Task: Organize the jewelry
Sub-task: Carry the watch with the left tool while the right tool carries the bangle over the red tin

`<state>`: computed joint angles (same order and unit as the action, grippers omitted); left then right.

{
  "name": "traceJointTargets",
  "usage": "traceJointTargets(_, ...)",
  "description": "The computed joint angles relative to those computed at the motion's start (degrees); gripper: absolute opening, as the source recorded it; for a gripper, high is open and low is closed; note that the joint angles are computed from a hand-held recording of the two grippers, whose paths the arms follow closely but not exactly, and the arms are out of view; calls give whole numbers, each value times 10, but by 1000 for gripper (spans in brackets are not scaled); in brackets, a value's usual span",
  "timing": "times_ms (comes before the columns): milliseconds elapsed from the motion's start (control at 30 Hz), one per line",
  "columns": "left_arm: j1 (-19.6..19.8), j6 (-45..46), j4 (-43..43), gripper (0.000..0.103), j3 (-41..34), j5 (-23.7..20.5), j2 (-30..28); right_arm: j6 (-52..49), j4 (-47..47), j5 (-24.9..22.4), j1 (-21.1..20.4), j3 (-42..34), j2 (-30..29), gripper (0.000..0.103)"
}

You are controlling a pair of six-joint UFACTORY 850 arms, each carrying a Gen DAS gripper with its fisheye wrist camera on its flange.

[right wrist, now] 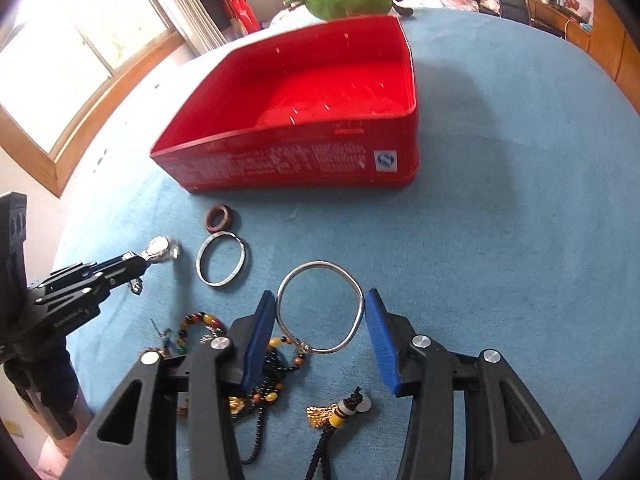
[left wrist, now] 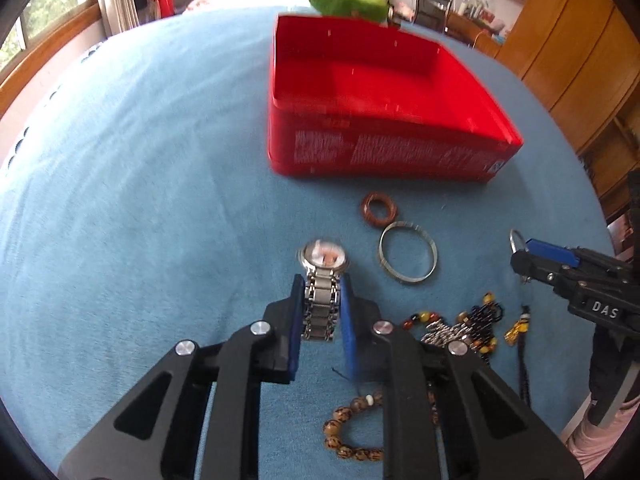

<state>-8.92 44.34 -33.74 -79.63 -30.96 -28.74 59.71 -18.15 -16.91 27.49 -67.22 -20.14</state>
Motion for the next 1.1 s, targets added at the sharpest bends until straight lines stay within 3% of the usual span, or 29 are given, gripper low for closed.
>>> traceJointTargets(300,23,43,-54,15,-12,-21,25,-7,-1,16,-8,-9,21,47)
traceJointTargets(500,21,68,-96,15,-52,-33,20,17,-38,17,-17,-39,14,47)
traceJointTargets(633,9,86,-133,15,-78,-18,12,30,-64,19,-26,-80,-11,47)
traceJointTargets(833,-8,83,-173,15,-160,7,-46,50,-104,3,-49,-160,-69,47)
traceJointTargets(1100,-21,-6,-100,15,-301,-48,-171,12,-88,-17,-67,-233,-146,47)
